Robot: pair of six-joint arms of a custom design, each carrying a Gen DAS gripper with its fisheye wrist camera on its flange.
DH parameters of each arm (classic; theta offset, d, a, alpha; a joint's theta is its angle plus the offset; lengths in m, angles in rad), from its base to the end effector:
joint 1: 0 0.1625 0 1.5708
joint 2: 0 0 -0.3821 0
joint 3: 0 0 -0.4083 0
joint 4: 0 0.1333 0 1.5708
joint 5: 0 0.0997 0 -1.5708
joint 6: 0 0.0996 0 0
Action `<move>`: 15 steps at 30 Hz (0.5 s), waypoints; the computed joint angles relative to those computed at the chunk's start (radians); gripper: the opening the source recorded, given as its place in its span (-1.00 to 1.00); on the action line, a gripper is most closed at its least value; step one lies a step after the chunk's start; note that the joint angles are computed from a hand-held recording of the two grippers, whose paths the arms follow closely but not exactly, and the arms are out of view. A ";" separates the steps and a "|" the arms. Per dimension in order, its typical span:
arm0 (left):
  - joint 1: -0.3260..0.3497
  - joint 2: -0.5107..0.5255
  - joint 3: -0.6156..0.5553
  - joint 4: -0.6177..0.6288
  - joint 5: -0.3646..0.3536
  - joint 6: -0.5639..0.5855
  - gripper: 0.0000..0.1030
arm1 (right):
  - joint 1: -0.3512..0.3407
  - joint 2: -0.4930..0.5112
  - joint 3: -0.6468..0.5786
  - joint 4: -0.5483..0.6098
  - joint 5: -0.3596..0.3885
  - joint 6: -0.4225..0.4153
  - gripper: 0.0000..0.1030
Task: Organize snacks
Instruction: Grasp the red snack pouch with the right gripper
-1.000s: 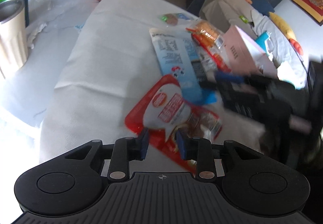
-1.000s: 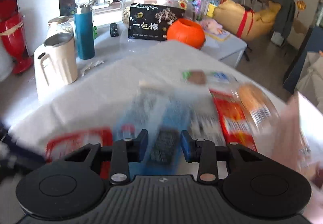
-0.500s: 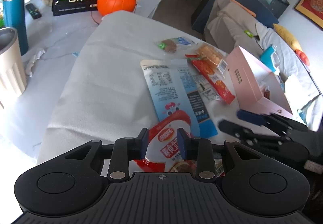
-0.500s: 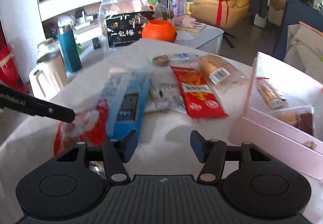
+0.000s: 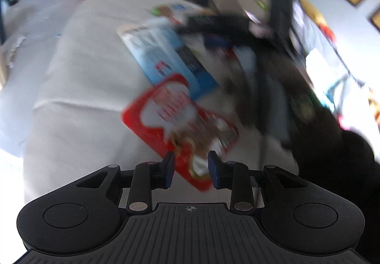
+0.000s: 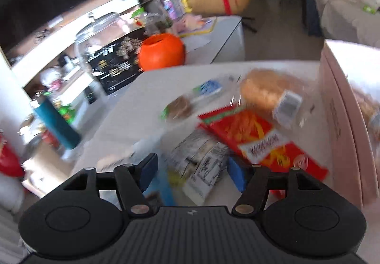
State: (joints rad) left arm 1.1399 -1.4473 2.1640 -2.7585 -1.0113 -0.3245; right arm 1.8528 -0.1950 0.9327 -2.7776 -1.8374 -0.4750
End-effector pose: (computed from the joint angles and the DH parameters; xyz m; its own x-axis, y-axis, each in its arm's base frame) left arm -0.0322 -0.5158 0.2435 -0.9439 -0.1300 -0.3036 0.0752 0.8105 -0.5809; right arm 0.3281 -0.7476 -0.0787 -0.7399 -0.5288 0.4157 -0.6597 0.6914 -0.2946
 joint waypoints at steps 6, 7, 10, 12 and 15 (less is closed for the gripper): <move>0.010 0.011 -0.003 -0.005 0.022 -0.030 -0.40 | 0.009 -0.002 0.007 0.018 -0.016 -0.164 -0.04; 0.010 0.009 0.000 -0.011 0.033 -0.035 -0.40 | 0.009 -0.024 0.047 0.002 -0.019 -0.201 -0.15; 0.010 0.006 0.006 -0.032 0.071 -0.051 -0.41 | 0.002 -0.108 0.196 -0.066 -0.018 -0.293 -0.27; 0.012 0.008 0.008 -0.051 0.089 -0.067 -0.49 | -0.009 -0.176 0.293 -0.075 0.005 -0.310 -0.27; 0.022 0.013 0.001 -0.080 0.099 -0.084 -0.52 | -0.035 -0.291 0.446 -0.092 0.089 -0.309 -0.27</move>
